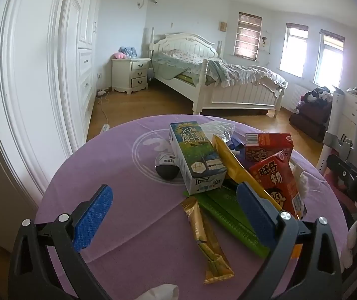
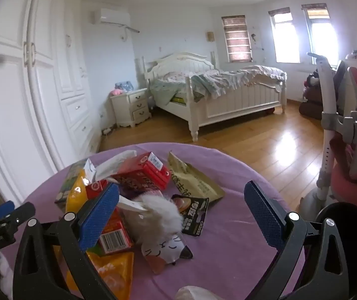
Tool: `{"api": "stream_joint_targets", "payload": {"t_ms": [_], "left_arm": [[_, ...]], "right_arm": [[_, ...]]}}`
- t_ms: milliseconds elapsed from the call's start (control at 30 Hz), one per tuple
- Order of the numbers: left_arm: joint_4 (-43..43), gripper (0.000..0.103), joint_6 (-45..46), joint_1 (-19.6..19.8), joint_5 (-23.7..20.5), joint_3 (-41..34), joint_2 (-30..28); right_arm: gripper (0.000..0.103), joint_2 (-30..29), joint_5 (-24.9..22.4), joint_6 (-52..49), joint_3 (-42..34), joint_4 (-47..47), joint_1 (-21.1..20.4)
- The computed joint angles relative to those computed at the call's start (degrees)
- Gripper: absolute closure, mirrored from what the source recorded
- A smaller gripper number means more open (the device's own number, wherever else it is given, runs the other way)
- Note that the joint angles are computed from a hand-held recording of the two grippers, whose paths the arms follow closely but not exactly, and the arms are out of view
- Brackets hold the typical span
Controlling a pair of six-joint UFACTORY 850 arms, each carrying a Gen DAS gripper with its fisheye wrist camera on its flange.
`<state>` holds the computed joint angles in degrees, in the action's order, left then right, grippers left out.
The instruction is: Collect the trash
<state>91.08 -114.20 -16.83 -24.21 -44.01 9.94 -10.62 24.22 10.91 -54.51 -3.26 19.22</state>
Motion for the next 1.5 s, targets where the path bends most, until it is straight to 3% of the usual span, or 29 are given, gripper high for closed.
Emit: {"api": "stream_joint_targets", "payload": {"t_ms": [1500], "left_arm": [[8.65,0.005,-7.7,2.86,2.69,-1.57,-4.33]], "right_arm": [[0.004,-0.19,0.45,1.12,0.21,-1.19,-0.45]]}}
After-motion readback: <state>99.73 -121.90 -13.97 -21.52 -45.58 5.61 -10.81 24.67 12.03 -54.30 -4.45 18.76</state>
